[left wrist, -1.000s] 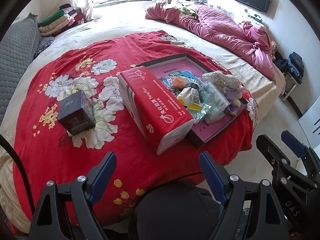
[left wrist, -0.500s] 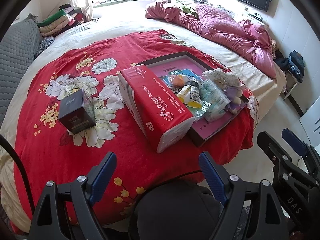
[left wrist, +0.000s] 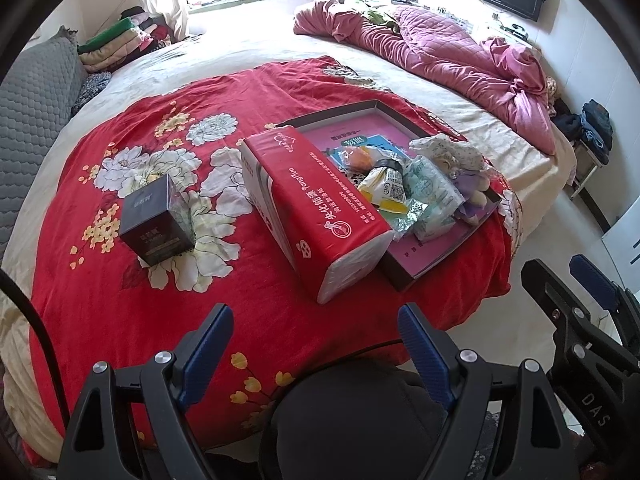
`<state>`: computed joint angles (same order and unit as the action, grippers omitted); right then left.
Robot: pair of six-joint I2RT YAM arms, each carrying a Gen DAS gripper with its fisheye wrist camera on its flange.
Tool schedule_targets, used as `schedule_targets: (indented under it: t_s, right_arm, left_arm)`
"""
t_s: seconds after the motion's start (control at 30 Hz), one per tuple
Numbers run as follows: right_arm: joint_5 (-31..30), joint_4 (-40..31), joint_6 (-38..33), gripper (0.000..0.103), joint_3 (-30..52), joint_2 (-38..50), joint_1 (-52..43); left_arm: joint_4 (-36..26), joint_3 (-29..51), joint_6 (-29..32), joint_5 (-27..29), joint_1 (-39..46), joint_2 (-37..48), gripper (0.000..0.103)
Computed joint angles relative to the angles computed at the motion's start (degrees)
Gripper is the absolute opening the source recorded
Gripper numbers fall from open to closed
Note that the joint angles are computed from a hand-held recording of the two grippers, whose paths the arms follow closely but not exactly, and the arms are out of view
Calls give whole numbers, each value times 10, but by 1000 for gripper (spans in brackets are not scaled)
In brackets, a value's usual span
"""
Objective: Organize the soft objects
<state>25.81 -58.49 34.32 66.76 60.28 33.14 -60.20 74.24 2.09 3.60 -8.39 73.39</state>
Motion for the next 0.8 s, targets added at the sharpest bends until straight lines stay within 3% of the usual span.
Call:
schedule_targets:
  t_s: [0.8]
  right_arm:
    - [2, 4, -6, 77, -3, -5, -1]
  left_arm:
    - [3, -3, 3, -9, 3, 4, 84]
